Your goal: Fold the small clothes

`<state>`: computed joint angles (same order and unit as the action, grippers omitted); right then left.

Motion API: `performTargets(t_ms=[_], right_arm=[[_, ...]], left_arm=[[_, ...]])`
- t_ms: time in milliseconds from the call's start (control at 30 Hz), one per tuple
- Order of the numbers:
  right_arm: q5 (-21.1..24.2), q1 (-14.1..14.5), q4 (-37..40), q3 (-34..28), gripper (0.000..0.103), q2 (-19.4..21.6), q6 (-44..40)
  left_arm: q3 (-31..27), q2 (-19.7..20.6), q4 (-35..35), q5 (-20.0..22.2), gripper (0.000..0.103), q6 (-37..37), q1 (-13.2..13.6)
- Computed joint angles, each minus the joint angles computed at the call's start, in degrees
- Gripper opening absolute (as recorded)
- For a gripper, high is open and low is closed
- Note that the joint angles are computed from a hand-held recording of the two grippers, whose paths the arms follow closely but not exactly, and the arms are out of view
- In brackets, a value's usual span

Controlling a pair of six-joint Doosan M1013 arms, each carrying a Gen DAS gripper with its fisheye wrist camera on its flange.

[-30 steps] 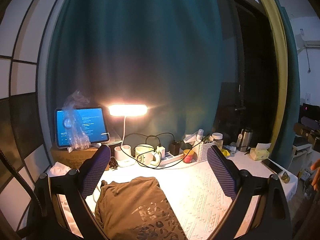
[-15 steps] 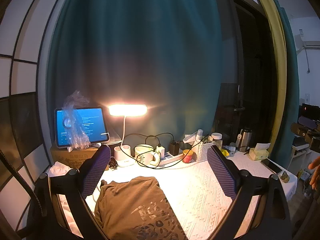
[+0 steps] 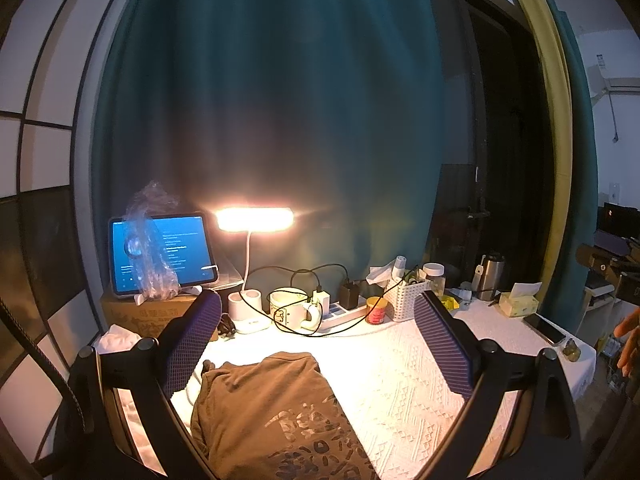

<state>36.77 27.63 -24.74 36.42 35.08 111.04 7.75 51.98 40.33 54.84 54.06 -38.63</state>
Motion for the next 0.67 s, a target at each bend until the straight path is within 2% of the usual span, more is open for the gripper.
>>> performTargets(t_ms=[367,667], right_arm=[[0.05,-0.15,0.32,-0.01,0.085,0.09,0.0],[0.33,-0.24,1.29,-0.55,0.085,0.43,-0.65]], left_arm=[[-2.9,1.42,-0.87,1.18,0.096,2.15,-0.18],[-0.19,0.15,-0.35,-0.64,0.096,1.34,-0.14]])
